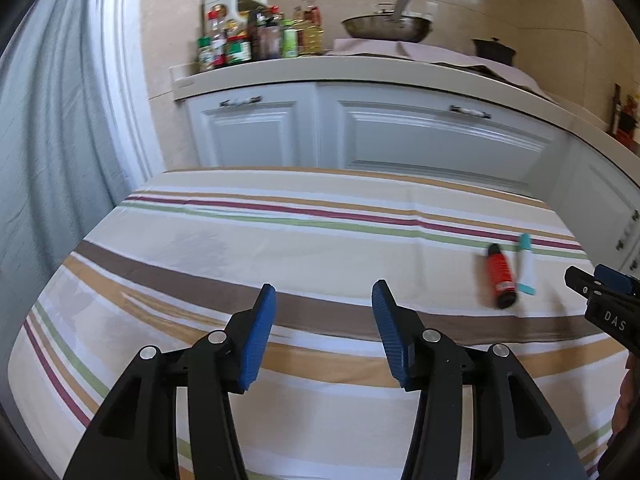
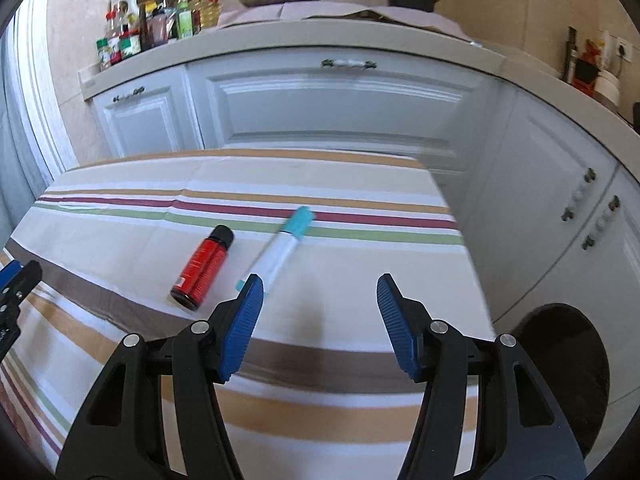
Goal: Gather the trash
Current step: 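Move both open tools back over the table items, then grasp the white tube with teal cap using the right tool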
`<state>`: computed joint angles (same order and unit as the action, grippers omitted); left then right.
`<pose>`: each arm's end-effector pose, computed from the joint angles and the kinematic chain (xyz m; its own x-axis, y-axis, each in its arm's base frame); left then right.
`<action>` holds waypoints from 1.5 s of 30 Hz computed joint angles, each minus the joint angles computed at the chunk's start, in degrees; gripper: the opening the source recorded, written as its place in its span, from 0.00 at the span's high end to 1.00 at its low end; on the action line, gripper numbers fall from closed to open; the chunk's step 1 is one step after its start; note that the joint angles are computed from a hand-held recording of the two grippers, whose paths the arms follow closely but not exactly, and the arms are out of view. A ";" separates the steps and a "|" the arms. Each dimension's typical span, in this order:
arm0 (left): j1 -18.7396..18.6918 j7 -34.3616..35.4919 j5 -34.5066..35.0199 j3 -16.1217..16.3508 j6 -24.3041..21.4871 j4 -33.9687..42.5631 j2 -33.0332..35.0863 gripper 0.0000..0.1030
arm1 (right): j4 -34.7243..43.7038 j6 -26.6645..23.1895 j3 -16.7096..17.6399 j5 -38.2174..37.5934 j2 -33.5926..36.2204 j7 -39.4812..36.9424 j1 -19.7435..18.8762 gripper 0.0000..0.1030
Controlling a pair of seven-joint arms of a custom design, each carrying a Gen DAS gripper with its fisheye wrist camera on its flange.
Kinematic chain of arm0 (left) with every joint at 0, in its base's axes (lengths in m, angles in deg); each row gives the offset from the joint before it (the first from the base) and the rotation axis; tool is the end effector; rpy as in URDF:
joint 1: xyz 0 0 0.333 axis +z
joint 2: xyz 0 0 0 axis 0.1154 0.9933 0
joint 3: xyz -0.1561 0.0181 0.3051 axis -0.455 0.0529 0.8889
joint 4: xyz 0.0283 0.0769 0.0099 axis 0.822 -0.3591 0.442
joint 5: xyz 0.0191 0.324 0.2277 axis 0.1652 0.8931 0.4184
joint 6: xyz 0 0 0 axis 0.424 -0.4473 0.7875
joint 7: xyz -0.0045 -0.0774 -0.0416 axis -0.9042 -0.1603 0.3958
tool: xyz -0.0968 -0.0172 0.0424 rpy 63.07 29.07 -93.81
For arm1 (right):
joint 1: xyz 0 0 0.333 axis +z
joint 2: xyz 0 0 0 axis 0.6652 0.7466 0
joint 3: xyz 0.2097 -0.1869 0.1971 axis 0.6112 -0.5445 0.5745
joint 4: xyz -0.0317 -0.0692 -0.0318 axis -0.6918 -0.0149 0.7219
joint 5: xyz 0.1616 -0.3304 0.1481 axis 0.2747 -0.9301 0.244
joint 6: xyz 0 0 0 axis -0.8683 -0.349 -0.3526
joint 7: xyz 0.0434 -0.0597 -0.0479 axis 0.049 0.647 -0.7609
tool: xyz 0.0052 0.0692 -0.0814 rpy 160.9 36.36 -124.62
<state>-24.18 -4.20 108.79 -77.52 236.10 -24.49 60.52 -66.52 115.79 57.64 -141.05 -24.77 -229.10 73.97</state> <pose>0.5918 -0.4213 0.3270 -0.0275 -0.9991 -0.0310 -0.6310 0.0414 -0.7747 0.5935 0.3600 0.3069 -0.1264 -0.9920 0.0044 -0.6860 0.0842 -0.7227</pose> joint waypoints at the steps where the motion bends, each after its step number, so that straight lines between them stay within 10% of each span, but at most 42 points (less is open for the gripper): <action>1: 0.33 -0.09 -0.16 0.16 0.06 -0.31 -0.11 0.52 | 0.99 -0.23 0.39 0.99 0.73 -1.18 -0.25 0.44; 19: 3.57 3.64 -4.83 0.81 1.83 -0.51 1.00 0.48 | 15.80 -5.86 1.23 23.32 11.93 -22.90 -0.96 0.44; 27: 3.03 5.79 -6.66 0.93 2.57 0.90 2.06 0.48 | 12.96 -2.68 -0.33 23.80 10.46 -23.16 -0.55 0.79; 45: -1.41 17.11 -15.02 -0.11 5.99 9.81 7.99 0.47 | 0.69 1.56 -3.35 13.26 2.58 -10.59 -0.34 0.80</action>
